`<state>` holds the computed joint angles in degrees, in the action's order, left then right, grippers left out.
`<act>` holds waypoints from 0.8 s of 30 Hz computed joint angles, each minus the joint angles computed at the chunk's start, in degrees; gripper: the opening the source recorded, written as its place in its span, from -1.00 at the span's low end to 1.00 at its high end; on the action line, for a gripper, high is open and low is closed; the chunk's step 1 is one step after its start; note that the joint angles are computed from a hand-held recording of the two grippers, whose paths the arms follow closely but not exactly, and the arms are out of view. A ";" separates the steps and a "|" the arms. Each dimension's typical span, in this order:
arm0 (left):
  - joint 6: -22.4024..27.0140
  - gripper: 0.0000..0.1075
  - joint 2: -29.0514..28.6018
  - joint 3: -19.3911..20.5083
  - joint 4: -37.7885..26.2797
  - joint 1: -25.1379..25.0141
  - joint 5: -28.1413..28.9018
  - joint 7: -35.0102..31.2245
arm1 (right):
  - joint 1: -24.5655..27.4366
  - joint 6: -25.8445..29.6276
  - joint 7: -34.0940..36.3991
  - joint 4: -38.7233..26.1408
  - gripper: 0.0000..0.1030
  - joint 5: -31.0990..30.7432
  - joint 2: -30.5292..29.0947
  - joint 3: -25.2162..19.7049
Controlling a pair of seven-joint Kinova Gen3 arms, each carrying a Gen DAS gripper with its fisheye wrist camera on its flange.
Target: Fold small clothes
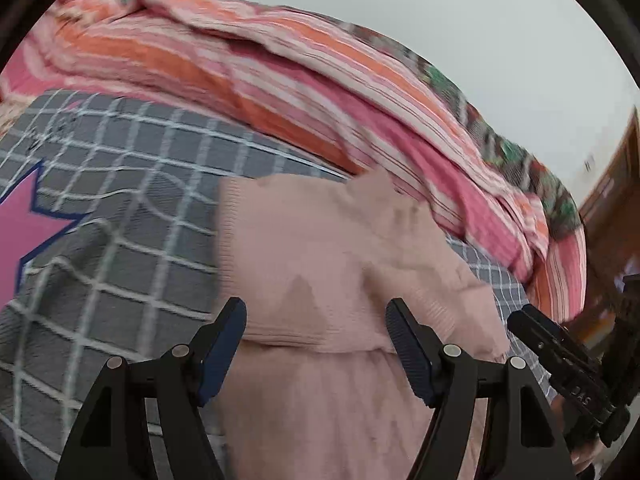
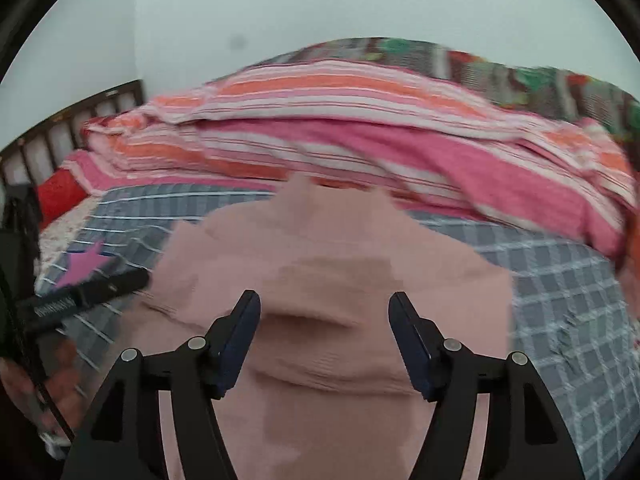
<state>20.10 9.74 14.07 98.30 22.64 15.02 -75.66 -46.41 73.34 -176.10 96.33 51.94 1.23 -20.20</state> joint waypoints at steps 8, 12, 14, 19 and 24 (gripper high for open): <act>8.32 0.36 6.84 -1.91 -10.66 10.92 -15.67 10.08 | 7.83 -8.86 -10.20 13.59 0.27 -7.93 -11.21 1.56; 16.51 0.34 10.57 -10.60 -16.97 21.54 -24.99 17.73 | 11.43 -12.00 -9.67 15.59 0.27 -10.32 -12.49 1.49; 16.73 0.32 10.81 -14.28 -17.41 25.59 -29.08 22.39 | 12.66 -14.04 -8.42 16.29 0.27 -11.80 -12.41 1.62; 12.33 -0.10 8.30 -17.64 -13.19 26.27 -32.21 30.43 | 15.78 -13.45 -6.45 15.20 0.27 -12.94 -11.00 -1.28; 7.45 -0.10 6.11 -9.18 -8.17 13.00 -21.28 25.65 | 17.02 -13.53 -6.47 15.21 0.27 -12.57 -10.82 -2.72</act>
<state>27.55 15.85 4.90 90.13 35.64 -6.26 -50.00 -29.39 59.81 -182.56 111.54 39.37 -9.59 -22.92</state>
